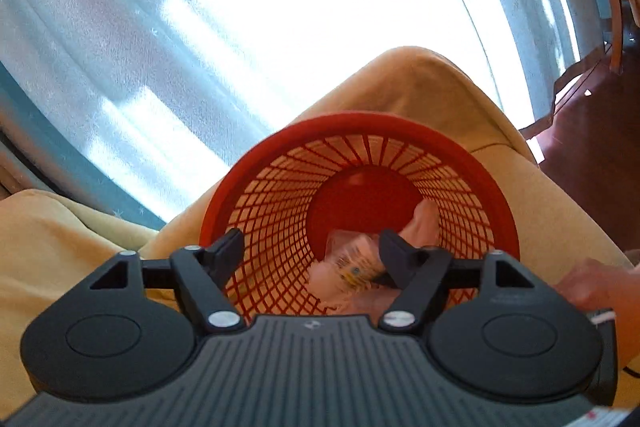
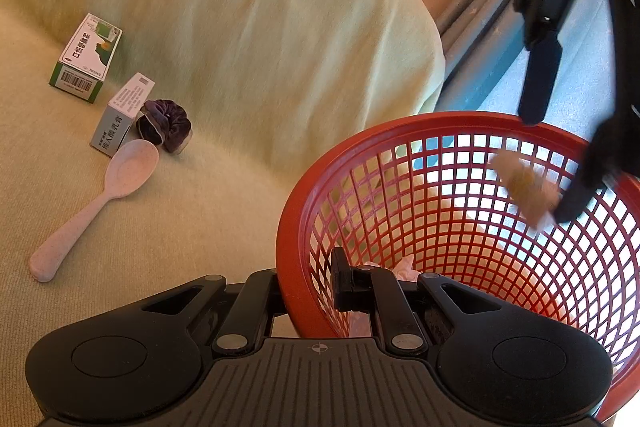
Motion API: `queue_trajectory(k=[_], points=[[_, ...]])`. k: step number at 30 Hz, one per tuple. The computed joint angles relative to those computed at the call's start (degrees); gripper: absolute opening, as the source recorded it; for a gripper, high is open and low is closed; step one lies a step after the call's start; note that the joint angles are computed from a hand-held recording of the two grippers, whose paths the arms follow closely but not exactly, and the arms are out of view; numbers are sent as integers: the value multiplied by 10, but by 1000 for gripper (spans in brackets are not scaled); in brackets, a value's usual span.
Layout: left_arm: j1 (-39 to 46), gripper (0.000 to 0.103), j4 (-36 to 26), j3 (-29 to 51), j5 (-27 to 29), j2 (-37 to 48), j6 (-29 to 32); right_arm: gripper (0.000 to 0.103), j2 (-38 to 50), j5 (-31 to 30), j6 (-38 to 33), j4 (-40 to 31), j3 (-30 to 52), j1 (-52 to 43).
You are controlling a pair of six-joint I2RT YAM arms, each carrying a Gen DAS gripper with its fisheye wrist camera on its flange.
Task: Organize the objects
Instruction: 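Drop the white pill bottle into the red basket with the left gripper, then grasp the green-and-white medicine box with the left gripper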
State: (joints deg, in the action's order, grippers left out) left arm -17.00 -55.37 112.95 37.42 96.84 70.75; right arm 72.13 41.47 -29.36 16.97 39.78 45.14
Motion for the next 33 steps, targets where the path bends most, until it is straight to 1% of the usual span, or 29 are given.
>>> queue_trajectory(k=[2,6,11,13,19,26,29,33], points=[[-5,72,19,-10,-7,-6,-7,7,0,-2,1,1,-1,-1],[18,72,11,5,-16,2,-18,7,1,-3,2,1,-1,-2],[71,72,-26,59,-34,35,-21,7,-6,-3,4,-1,-4,-2],[96,72,-53,95,-40,56,-14,7,-5,-3,3,-1,-4,-2],[167,72,-76,139,-75,90,-2,7,-4,-3,3,-1,-3,-2],[229,72,-125,245,-129,185,-3,7,-5,-3,2,2,-7,-3],[252,73,-106,223,-148,192,0,7,-5,-1,0,1,-7,-2],[273,83,-98,212,-170,212,-11,7,-8,2,-1,0,-8,-1]])
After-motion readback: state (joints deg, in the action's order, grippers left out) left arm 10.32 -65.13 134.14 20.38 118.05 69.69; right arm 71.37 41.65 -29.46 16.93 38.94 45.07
